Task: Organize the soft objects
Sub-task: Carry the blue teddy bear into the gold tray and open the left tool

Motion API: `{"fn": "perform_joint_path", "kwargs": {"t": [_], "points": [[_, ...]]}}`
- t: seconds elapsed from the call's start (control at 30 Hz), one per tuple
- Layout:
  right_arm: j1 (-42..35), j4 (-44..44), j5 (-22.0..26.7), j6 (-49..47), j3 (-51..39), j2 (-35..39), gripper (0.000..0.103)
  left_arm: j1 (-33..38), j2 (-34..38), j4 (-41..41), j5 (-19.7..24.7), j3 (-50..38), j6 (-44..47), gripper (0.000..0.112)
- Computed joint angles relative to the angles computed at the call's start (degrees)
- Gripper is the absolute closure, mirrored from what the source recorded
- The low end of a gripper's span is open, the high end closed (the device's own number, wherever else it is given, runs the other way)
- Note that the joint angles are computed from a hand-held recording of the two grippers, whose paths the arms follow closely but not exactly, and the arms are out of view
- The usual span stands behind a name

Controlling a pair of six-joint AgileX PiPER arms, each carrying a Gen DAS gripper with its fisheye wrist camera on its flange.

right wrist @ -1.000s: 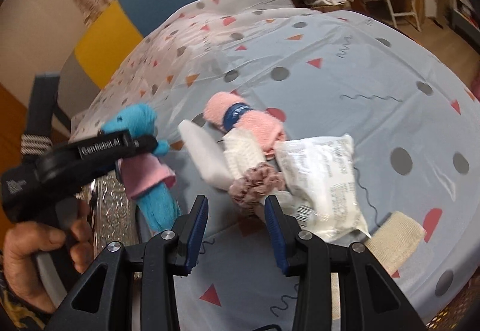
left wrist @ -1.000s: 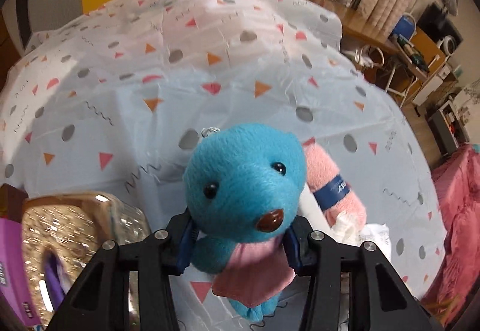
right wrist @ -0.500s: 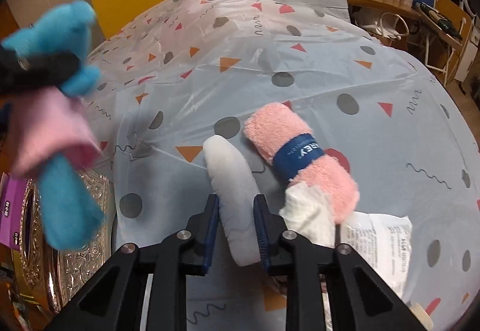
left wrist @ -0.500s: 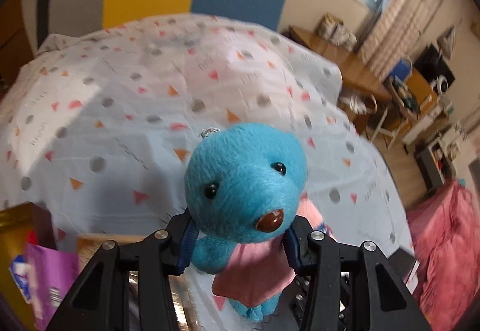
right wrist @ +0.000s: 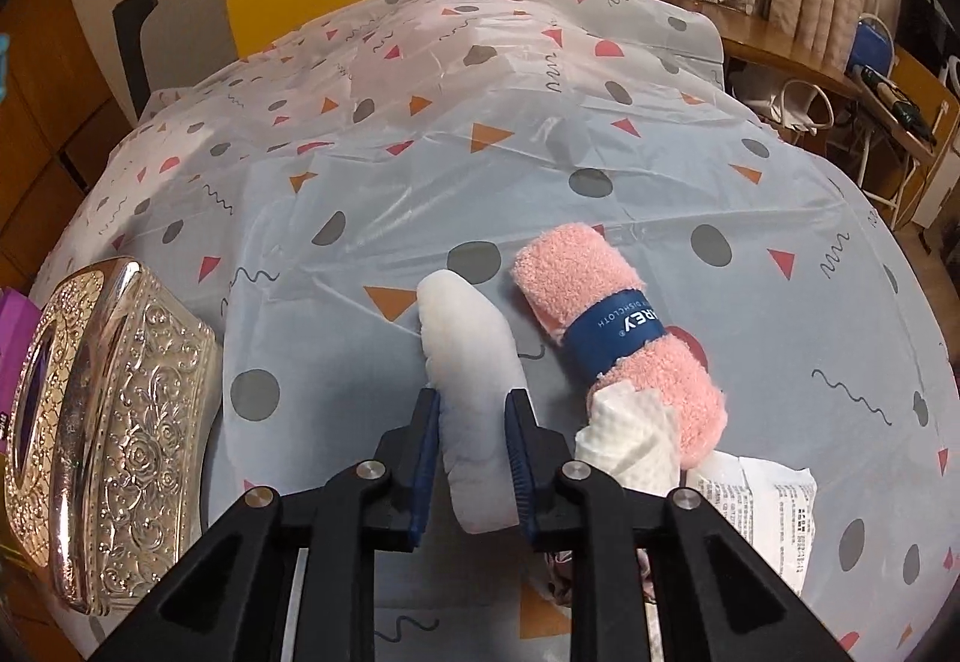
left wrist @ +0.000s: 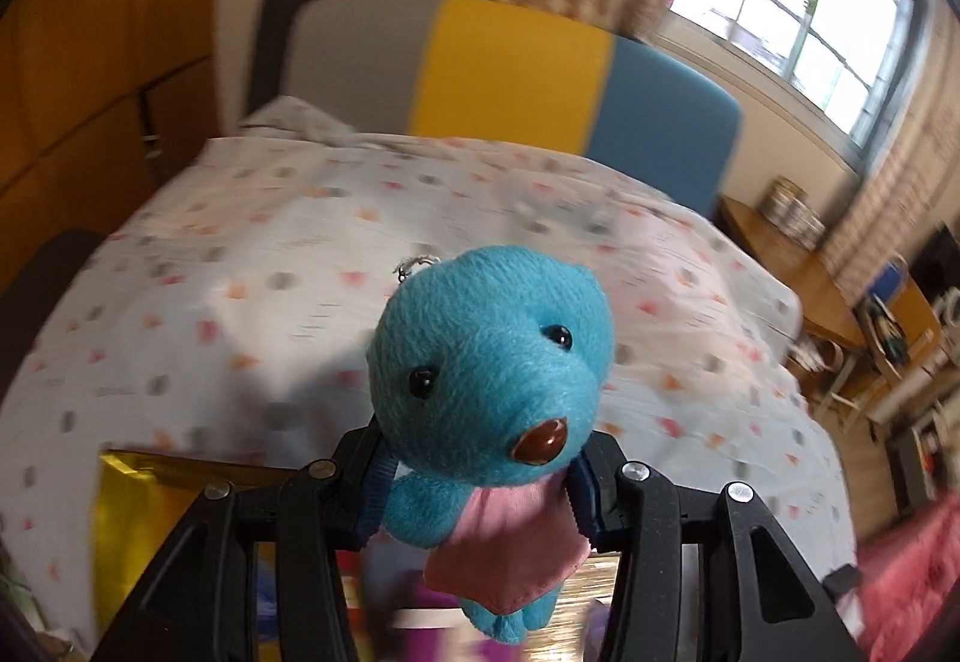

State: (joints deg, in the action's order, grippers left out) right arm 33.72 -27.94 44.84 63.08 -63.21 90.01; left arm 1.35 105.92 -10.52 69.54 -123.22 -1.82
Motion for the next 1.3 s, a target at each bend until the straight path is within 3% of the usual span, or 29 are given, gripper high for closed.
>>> {"fn": "perform_joint_path", "kwargs": {"t": [0.3,0.5,0.73,0.87,1.03,1.3], "points": [[2.6,-3.7,3.3,1.2,-1.9,2.0,0.081,25.4,-6.8,-11.2,-6.7,21.8,16.2,0.063],[3.8,-5.6,4.8,1.7,-2.8,3.2,0.081,35.9,-7.8,-14.7,-9.0,33.2,25.6,0.062],[5.0,-6.6,6.0,2.0,-3.3,3.9,0.082,32.6,-5.6,-9.7,-15.7,38.6,23.6,0.056],[5.1,-6.7,5.8,1.7,-3.3,4.1,0.082,29.5,-3.6,-9.1,-16.5,37.4,21.9,0.051],[4.7,-6.3,4.9,1.2,-2.9,3.8,0.082,26.8,-4.7,-8.2,-19.4,39.5,21.0,0.037],[4.0,-5.6,3.8,1.4,-2.5,3.2,0.083,31.2,-9.4,-10.5,-22.0,45.9,23.3,0.034]]}}
